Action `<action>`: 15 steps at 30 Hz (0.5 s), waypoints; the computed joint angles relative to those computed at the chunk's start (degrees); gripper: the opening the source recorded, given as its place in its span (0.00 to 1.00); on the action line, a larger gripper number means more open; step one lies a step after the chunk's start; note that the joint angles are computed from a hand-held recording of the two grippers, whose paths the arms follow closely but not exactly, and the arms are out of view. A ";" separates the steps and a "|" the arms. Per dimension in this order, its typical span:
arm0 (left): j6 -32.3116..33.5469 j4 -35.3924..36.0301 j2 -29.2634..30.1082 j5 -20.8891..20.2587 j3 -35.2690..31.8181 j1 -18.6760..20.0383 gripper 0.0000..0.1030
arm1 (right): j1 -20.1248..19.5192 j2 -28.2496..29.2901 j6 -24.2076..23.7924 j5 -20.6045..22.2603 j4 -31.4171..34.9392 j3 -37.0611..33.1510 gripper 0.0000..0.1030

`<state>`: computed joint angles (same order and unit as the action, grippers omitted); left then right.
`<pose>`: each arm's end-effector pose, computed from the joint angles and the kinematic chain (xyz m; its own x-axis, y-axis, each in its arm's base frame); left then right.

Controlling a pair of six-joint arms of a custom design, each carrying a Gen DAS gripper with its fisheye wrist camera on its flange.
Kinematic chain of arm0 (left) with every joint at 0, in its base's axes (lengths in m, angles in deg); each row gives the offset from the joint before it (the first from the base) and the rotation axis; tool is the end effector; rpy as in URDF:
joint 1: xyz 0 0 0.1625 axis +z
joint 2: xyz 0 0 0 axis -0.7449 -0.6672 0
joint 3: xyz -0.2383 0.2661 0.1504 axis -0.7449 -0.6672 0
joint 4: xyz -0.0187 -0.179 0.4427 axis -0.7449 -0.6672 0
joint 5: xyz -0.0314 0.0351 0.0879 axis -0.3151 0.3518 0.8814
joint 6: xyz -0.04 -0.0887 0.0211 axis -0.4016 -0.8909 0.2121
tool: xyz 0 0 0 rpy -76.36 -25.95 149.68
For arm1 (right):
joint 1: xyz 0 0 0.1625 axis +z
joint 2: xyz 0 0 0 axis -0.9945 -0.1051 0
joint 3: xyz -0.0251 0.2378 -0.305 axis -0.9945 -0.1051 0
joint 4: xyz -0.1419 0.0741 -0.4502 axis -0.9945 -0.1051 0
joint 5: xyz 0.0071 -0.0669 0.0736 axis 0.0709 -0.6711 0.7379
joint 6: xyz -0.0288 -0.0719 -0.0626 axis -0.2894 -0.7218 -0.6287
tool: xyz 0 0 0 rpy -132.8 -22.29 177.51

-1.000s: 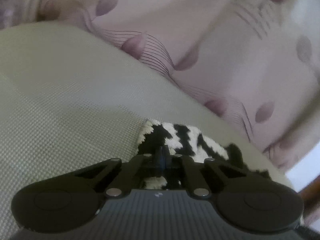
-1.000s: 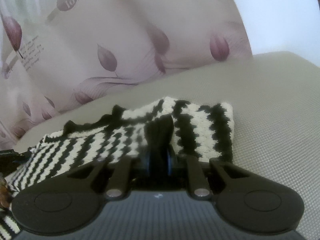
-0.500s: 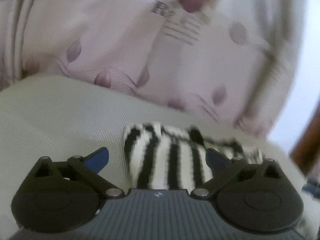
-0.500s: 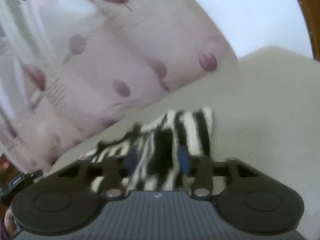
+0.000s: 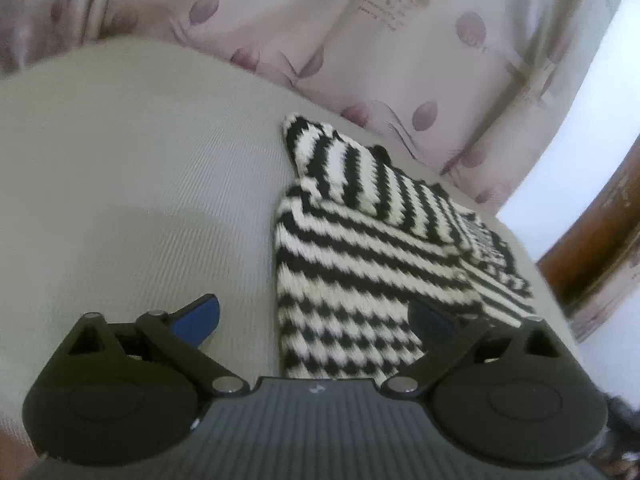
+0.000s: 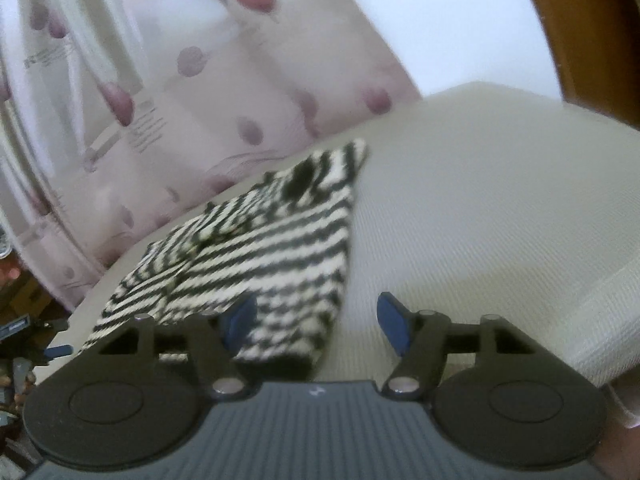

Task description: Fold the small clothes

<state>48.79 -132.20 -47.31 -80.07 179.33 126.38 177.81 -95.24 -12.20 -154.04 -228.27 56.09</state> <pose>0.0542 -0.6843 0.3710 -0.8973 -0.3784 -0.2273 0.0427 0.4380 -0.8980 0.1930 -0.7638 0.1230 -0.8921 -0.4083 0.1933 -0.4346 0.6586 -0.6143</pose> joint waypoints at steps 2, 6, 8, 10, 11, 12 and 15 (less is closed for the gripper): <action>-3.21 2.14 -1.48 -2.42 1.59 0.41 0.87 | 0.09 -0.36 -0.38 -0.08 1.42 0.54 0.65; -2.07 0.81 -2.61 -4.63 4.21 0.30 0.86 | -0.27 -0.55 0.08 1.96 3.46 1.52 0.65; -2.19 -0.06 -2.97 -5.63 5.25 0.24 0.86 | -0.40 -0.19 0.18 2.98 1.73 2.18 0.65; -3.07 -0.94 -3.23 -6.56 6.30 0.14 0.78 | -0.68 0.11 2.33 4.66 1.73 2.09 0.65; -2.70 -1.69 -3.20 -5.81 6.79 -0.22 0.68 | -0.78 0.24 3.19 5.46 2.19 1.97 0.65; -3.03 -1.72 -3.30 -6.03 7.15 -0.23 0.56 | -0.73 0.28 3.20 5.58 1.80 2.14 0.64; -4.54 -2.12 -3.43 -5.97 7.97 -0.27 0.37 | -0.55 0.16 2.42 5.50 1.79 2.57 0.60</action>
<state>44.26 -134.32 -50.74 -86.03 187.30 126.12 177.26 -95.08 -9.79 -148.54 -226.48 58.66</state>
